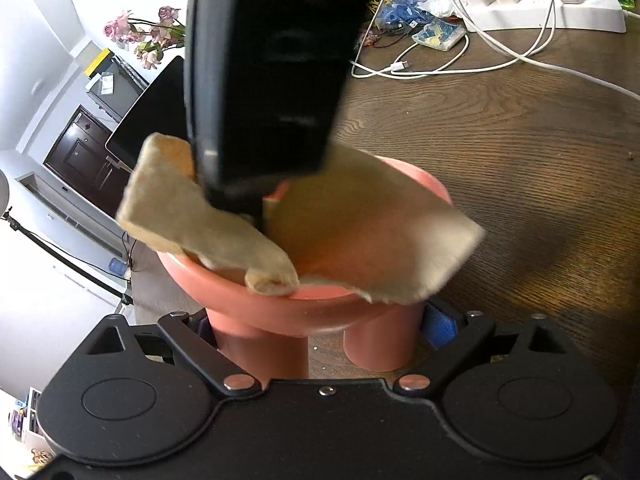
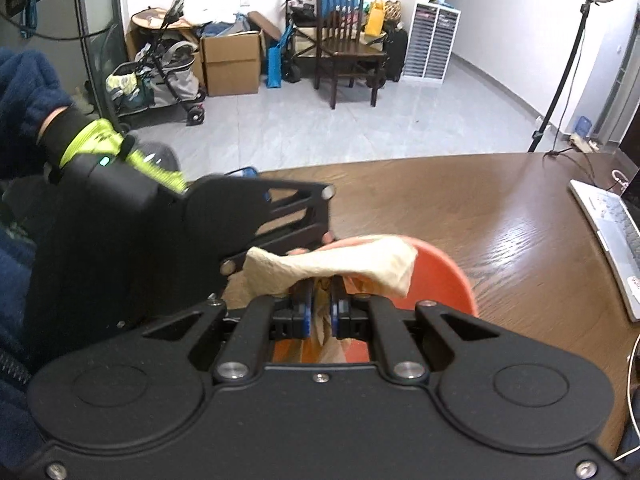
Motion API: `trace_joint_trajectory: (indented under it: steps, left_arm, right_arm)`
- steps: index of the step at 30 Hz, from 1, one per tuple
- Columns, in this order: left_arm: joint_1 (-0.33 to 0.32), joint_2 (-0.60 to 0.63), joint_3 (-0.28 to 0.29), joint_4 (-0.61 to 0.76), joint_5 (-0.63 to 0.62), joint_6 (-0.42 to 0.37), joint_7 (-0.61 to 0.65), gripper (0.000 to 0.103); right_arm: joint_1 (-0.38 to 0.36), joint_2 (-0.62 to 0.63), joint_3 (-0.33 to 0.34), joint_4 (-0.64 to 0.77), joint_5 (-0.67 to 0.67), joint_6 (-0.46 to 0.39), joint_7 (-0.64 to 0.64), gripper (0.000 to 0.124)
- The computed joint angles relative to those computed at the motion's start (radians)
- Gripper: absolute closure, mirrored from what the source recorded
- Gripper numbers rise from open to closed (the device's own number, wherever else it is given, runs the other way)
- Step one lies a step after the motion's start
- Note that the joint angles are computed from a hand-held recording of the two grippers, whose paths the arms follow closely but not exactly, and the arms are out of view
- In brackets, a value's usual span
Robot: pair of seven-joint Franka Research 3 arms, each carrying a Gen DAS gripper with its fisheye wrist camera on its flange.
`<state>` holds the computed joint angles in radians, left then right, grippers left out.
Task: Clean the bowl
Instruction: 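Wipe the cloth across the bowl interior again with the right gripper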
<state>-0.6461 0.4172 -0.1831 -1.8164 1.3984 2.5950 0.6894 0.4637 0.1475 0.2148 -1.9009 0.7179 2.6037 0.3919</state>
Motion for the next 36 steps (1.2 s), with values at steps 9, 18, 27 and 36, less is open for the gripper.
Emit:
trace_joint_trajectory:
  steps: [9, 18, 27, 36]
  left_arm:
    - [0.005, -0.006, -0.003, -0.005, 0.0, 0.002, 0.009, 0.01]
    - [0.004, -0.004, -0.002, -0.003, -0.002, -0.001, 0.009, 0.01]
    - [-0.002, 0.0, 0.0, 0.001, 0.002, -0.011, 0.006, 0.01]
    - [-0.006, 0.004, 0.0, 0.006, 0.005, -0.021, 0.004, 0.01]
  right_arm:
    - [-0.014, 0.056, -0.012, 0.055, -0.046, 0.069, 0.068, 0.114]
    - [-0.042, 0.042, -0.023, -0.02, -0.101, 0.099, 0.16, 0.114]
    - [-0.048, -0.008, -0.023, -0.103, -0.108, 0.042, 0.174, 0.114]
    - [-0.014, -0.055, -0.011, -0.125, -0.032, -0.024, 0.047, 0.114]
